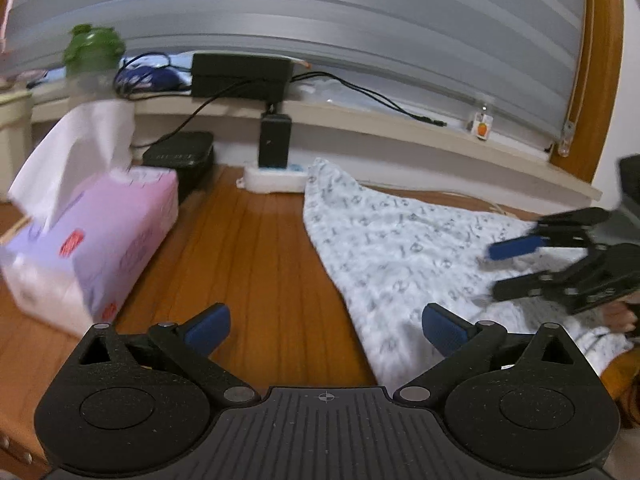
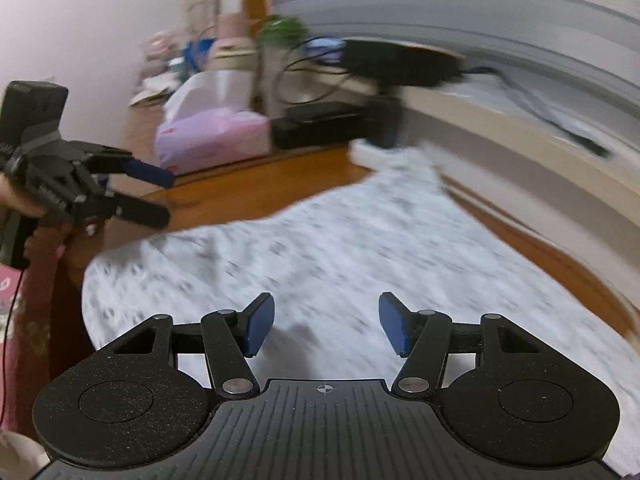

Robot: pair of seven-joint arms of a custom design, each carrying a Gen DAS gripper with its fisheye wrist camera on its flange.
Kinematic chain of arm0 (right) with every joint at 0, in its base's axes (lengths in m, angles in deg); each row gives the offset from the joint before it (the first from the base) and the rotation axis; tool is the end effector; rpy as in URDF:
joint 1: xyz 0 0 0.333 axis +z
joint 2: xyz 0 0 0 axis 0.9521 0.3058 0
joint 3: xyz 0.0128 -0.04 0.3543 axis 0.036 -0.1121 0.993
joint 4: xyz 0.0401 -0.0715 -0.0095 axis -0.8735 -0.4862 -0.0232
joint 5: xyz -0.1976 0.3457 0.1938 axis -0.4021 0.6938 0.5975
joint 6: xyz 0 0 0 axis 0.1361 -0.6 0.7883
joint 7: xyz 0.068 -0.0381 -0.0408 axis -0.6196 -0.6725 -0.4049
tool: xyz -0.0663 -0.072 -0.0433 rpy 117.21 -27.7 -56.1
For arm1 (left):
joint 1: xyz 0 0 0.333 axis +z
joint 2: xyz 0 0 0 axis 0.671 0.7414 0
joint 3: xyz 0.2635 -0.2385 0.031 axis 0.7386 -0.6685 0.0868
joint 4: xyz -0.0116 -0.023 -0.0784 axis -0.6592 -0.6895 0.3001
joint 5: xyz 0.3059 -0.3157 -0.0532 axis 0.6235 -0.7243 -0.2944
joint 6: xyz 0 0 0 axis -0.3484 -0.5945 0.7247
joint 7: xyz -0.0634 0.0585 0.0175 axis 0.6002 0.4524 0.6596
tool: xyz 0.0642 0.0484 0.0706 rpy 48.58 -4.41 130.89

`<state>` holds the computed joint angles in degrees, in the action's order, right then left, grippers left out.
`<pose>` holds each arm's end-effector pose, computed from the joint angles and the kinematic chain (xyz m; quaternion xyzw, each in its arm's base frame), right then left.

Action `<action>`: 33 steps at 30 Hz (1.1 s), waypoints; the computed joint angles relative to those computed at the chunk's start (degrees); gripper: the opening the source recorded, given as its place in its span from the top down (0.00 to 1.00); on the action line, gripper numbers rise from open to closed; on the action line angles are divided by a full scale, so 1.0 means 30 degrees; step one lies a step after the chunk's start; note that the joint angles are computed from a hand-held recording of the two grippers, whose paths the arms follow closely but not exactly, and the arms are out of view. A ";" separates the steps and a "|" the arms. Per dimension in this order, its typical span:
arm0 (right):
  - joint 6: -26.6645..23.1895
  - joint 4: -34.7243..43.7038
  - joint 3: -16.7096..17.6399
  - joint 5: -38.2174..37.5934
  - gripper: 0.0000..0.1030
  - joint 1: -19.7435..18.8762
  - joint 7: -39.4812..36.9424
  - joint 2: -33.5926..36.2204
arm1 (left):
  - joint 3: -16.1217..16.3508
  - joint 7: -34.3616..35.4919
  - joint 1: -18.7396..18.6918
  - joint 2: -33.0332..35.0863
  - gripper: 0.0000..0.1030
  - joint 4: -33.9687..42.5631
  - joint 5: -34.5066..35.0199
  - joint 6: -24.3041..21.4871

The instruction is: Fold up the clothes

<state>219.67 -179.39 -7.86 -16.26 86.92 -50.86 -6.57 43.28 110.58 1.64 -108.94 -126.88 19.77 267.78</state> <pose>0.6061 0.1623 0.4947 -0.8259 0.3431 -0.1747 0.4119 0.4672 -0.0886 0.5003 -0.5598 0.6711 -0.4270 0.2322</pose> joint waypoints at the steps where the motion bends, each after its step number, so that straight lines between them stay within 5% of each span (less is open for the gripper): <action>1: -0.0214 0.0321 0.0080 -0.0513 0.44 0.0081 0.0405 0.0294 | 0.0170 0.0021 -0.0197 -0.0162 0.01 -0.0172 -0.0017 0.0097; 6: -0.0975 0.1912 0.0574 -0.2587 0.49 0.0104 0.2198 0.1820 | 0.0717 -0.0357 -0.0681 -0.0644 0.01 -0.0684 0.0191 0.0480; 8: -0.1626 0.2372 0.0703 -0.2453 0.81 -0.0233 0.2465 0.2216 | 0.0615 -0.0583 -0.0531 -0.0846 0.01 -0.0911 0.0421 0.0547; 11: 0.0198 0.2245 0.1137 0.0504 0.92 -0.0599 0.0632 0.2151 | 0.0431 -0.0921 -0.0319 -0.1185 0.01 -0.1265 0.0772 0.0651; 14: 0.1509 0.2409 0.1217 0.3646 0.91 -0.0776 -0.0735 0.2093 | 0.0882 -0.1375 -0.0826 -0.1781 0.01 -0.1764 0.1104 0.1022; 20: 0.3989 0.1433 0.1227 0.0874 0.76 -0.0311 0.0401 0.1743 | 0.2336 -0.1818 -0.2778 -0.3009 0.03 -0.2447 0.2152 0.1001; 24: 0.2379 0.0230 0.1004 0.2110 0.74 -0.0337 -0.1321 0.0314 | 0.1370 -0.1663 -0.2404 -0.3164 0.12 -0.2611 0.1908 0.0016; 26: 0.1199 -0.0368 0.0649 0.2071 0.72 -0.0139 -0.1456 -0.0391 | 0.0200 -0.1702 -0.1522 -0.3119 0.33 -0.2767 0.1455 -0.0389; 29: -0.0763 -0.1433 0.0103 0.1859 0.62 0.0247 -0.1540 -0.1564 | -0.0802 -0.1650 -0.0916 -0.3109 0.48 -0.2958 0.0748 -0.0531; 33: -0.3164 -0.2417 -0.0502 0.1107 0.61 0.0669 -0.1611 -0.2581 | -0.1236 -0.1332 -0.0898 -0.2785 0.64 -0.2854 0.0389 -0.0294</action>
